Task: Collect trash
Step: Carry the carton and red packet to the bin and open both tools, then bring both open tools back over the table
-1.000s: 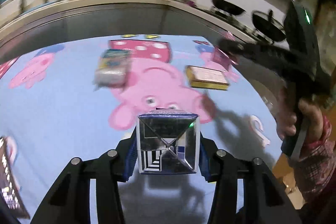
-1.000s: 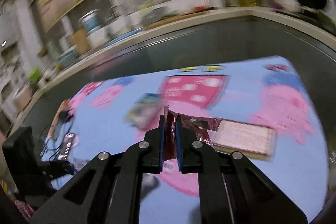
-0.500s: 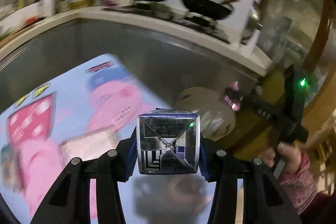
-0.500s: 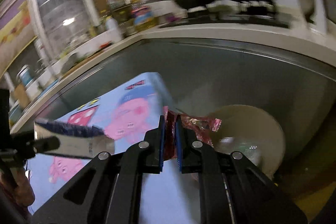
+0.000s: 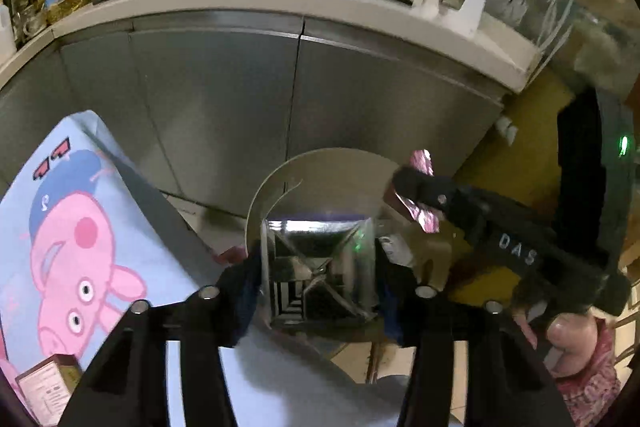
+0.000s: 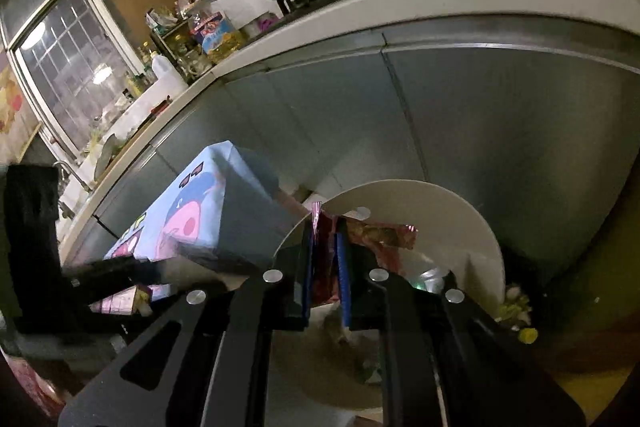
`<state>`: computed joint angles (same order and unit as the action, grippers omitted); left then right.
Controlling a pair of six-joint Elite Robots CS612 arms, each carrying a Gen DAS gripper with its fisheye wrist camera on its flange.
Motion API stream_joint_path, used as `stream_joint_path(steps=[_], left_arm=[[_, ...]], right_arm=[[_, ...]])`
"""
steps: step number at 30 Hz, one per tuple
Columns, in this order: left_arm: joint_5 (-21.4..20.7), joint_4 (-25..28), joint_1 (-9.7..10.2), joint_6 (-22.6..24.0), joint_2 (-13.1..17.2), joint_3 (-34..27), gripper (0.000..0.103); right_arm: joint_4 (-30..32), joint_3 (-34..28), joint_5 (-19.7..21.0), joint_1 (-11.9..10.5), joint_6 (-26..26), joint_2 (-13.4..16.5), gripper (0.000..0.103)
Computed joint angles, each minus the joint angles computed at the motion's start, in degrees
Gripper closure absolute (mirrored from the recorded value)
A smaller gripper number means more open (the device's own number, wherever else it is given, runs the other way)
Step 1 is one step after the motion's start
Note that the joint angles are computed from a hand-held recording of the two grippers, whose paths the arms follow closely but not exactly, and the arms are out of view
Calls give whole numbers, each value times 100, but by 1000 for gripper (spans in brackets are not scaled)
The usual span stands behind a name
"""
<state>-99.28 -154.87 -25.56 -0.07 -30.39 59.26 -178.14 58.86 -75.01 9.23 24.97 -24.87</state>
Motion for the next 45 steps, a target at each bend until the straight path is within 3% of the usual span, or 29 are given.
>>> stream_joint_path(steps=[2, 3, 5, 7, 16, 21, 26, 36, 45], left_arm=[[91, -46, -10, -133, 70, -67, 11], [125, -109, -10, -173, 79, -59, 12], [202, 41, 4, -288, 92, -121, 14], [49, 70, 54, -424, 65, -99, 14], [-137, -960, 195, -700, -427, 816, 14], [200, -1592, 194, -705, -736, 1452, 14], [588, -2139, 200, -695, -1024, 2033, 14], [1250, -2720, 263, -881, -1408, 2793, 13], [1385, -3023, 334, -1045, -1577, 3165, 10]], right_arm=[[265, -273, 126, -1, -42, 145, 90], [390, -378, 164, 0, -78, 198, 87], [676, -598, 87, 19, -55, 311, 66], [679, -636, -46, 29, 6, 338, 58], [-43, -35, -237, 83, 296, 36, 56], [-730, 545, -163, 202, 566, -233, 56], [-1316, 1110, -334, 404, 899, -468, 52], [-1692, 1630, -630, 665, 1208, -754, 52], [-1710, 1654, -731, 827, 1004, -879, 49]])
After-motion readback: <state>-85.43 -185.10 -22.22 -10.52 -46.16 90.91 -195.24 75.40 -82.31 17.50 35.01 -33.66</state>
